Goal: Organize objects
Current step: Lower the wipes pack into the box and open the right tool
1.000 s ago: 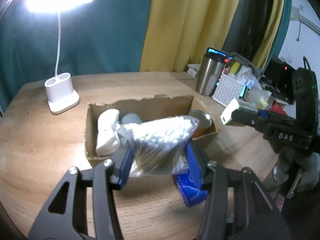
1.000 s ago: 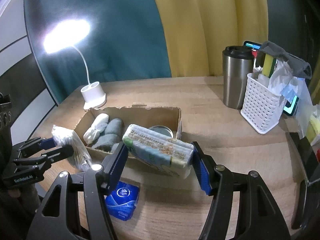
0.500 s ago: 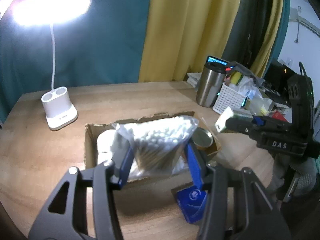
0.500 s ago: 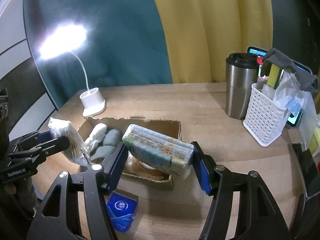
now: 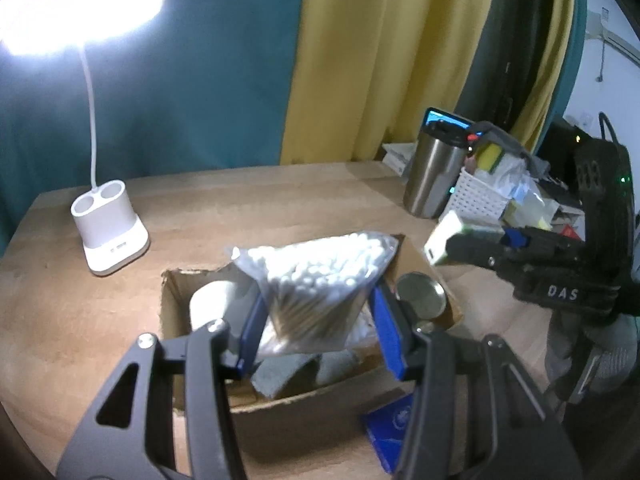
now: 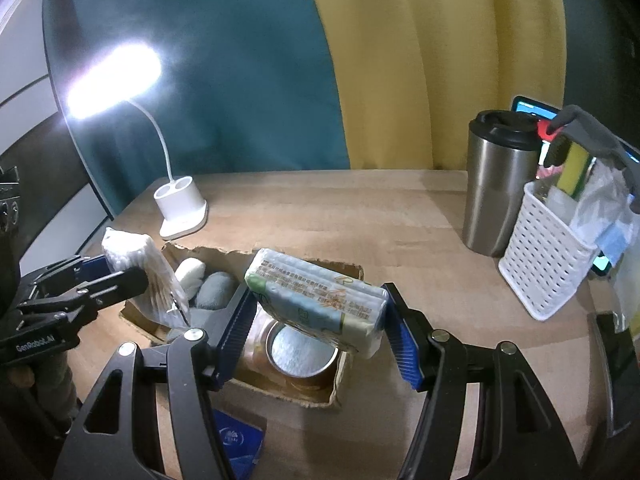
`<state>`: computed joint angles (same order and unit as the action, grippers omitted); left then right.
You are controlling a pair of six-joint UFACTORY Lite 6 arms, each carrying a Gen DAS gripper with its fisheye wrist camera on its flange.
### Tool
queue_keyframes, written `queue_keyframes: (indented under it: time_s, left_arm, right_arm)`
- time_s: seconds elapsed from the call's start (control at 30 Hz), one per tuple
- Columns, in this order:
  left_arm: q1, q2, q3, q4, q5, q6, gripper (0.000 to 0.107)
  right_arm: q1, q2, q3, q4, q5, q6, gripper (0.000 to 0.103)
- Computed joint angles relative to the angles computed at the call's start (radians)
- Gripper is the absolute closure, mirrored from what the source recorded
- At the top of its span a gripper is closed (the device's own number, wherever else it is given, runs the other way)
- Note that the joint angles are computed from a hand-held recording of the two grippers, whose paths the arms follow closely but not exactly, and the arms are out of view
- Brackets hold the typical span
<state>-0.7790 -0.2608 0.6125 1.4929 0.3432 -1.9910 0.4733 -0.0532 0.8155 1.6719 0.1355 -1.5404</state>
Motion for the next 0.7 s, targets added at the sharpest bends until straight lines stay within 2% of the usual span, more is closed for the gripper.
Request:
queue_keyframes:
  time_s: [0.23, 0.7]
  left_arm:
    - [0.037, 0.077, 0.056, 0.082, -0.022, -0.076, 0.056]
    - [0.109, 0.204, 0.130, 0.364, -0.048, -0.367, 0.056]
  right_arm:
    - [-0.033, 0.088, 0.065, 0.043, 0.049, -0.060, 0.037]
    - [-0.039, 0.235, 0.199, -0.042, 0.096, -0.007, 0.037]
